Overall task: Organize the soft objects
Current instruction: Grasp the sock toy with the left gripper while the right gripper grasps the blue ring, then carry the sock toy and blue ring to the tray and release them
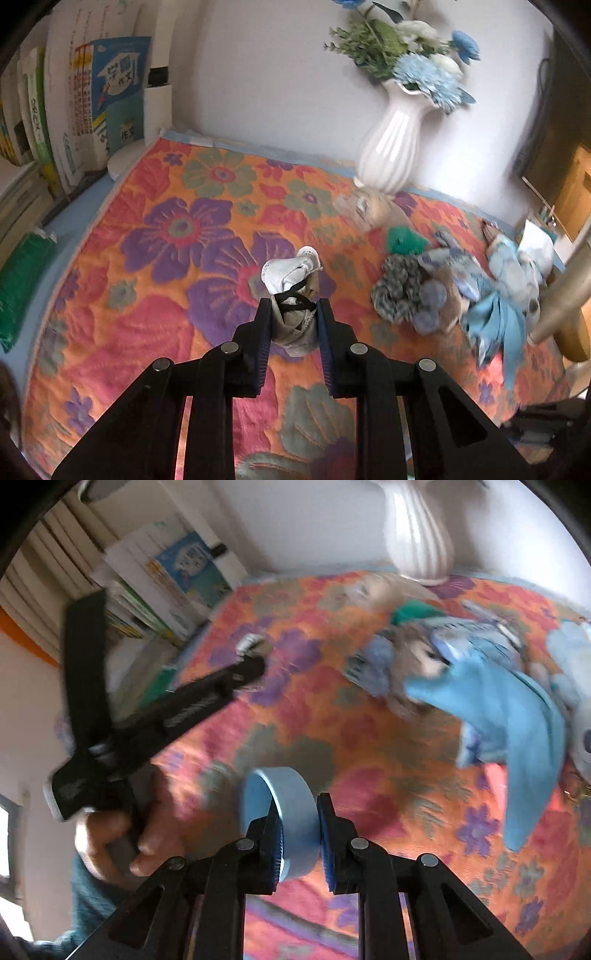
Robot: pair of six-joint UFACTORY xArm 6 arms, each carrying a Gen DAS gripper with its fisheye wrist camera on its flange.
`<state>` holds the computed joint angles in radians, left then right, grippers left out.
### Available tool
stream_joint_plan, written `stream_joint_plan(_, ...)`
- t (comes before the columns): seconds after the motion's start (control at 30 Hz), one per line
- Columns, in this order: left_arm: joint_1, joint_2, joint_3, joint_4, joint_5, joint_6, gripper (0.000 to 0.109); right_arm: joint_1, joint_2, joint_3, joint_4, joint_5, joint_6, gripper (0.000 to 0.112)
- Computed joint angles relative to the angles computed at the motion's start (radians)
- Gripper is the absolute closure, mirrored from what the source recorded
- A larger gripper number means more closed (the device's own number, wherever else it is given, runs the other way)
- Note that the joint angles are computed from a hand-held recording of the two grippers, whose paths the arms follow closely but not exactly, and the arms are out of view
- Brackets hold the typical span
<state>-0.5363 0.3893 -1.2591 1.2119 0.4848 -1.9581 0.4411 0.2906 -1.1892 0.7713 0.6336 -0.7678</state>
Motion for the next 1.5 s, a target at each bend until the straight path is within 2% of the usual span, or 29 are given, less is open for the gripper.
stream_joint_plan(0.07, 0.001, 0.016, -0.009, -0.036, -0.002, 0.038, 0.088, 0.008, 0.003, 0.016, -0.017, -0.04, 0.004, 0.095)
stream_joint_plan(0.13, 0.006, 0.013, -0.006, 0.007, -0.024, 0.007, 0.088, 0.009, 0.004, 0.02, -0.023, -0.052, 0.01, 0.094)
stream_joint_plan(0.17, 0.011, 0.01, -0.001, 0.027, -0.042, -0.01, 0.088, 0.011, 0.002, 0.026, -0.035, -0.067, 0.017, 0.087)
stream_joint_plan(0.23, 0.017, 0.001, 0.012, 0.063, -0.062, -0.053, 0.088, 0.018, -0.017, 0.055, -0.023, -0.107, -0.006, 0.067)
stream_joint_plan(0.27, 0.018, -0.004, 0.018, 0.079, -0.067, -0.071, 0.088, 0.008, -0.03, 0.07, 0.007, -0.117, -0.043, 0.054)
stream_joint_plan(0.37, 0.031, -0.014, 0.032, 0.147, -0.103, -0.148, 0.088, -0.002, -0.063, 0.104, 0.107, -0.124, -0.172, 0.043)
stream_joint_plan(0.4, 0.035, -0.015, 0.034, 0.155, -0.11, -0.16, 0.088, 0.004, -0.072, 0.118, 0.125, -0.13, -0.206, 0.034)
stream_joint_plan(0.47, 0.038, -0.011, 0.03, 0.151, -0.115, -0.163, 0.088, 0.03, -0.065, 0.128, 0.123, -0.19, -0.217, 0.025)
stream_joint_plan(0.6, 0.036, -0.011, 0.029, 0.16, -0.111, -0.167, 0.088, 0.096, -0.023, 0.128, 0.033, -0.307, -0.181, 0.026)
stream_joint_plan(0.63, 0.035, -0.012, 0.029, 0.16, -0.109, -0.167, 0.088, 0.115, -0.013, 0.137, -0.019, -0.354, -0.148, 0.031)
stream_joint_plan(0.67, 0.034, -0.013, 0.029, 0.161, -0.109, -0.166, 0.088, 0.13, -0.005, 0.15, -0.083, -0.405, -0.103, 0.045)
stream_joint_plan(0.7, 0.034, -0.014, 0.029, 0.163, -0.109, -0.165, 0.088, 0.145, -0.004, 0.166, -0.105, -0.452, -0.091, 0.046)
stream_joint_plan(0.8, 0.019, -0.016, 0.025, 0.127, -0.084, -0.121, 0.088, 0.158, -0.035, 0.206, -0.035, -0.495, -0.16, 0.047)
stream_joint_plan(0.93, -0.013, -0.029, 0.03, 0.117, -0.091, -0.115, 0.088, 0.12, -0.125, 0.26, 0.06, -0.459, -0.257, 0.047)
stream_joint_plan(1.13, -0.089, -0.018, -0.015, 0.091, -0.097, -0.07, 0.088, 0.006, -0.244, 0.316, -0.015, -0.375, -0.186, 0.047)
stream_joint_plan(1.3, -0.15, 0.004, -0.094, 0.09, -0.109, -0.011, 0.088, -0.122, -0.368, 0.379, -0.046, -0.315, -0.178, 0.047)
stream_joint_plan(1.43, -0.189, 0.04, -0.175, 0.083, -0.13, 0.051, 0.088, -0.258, -0.458, 0.4, -0.034, -0.25, -0.197, 0.047)
stream_joint_plan(1.5, -0.215, 0.075, -0.243, 0.053, -0.134, 0.123, 0.088, -0.307, -0.483, 0.399, -0.021, -0.237, -0.204, 0.046)
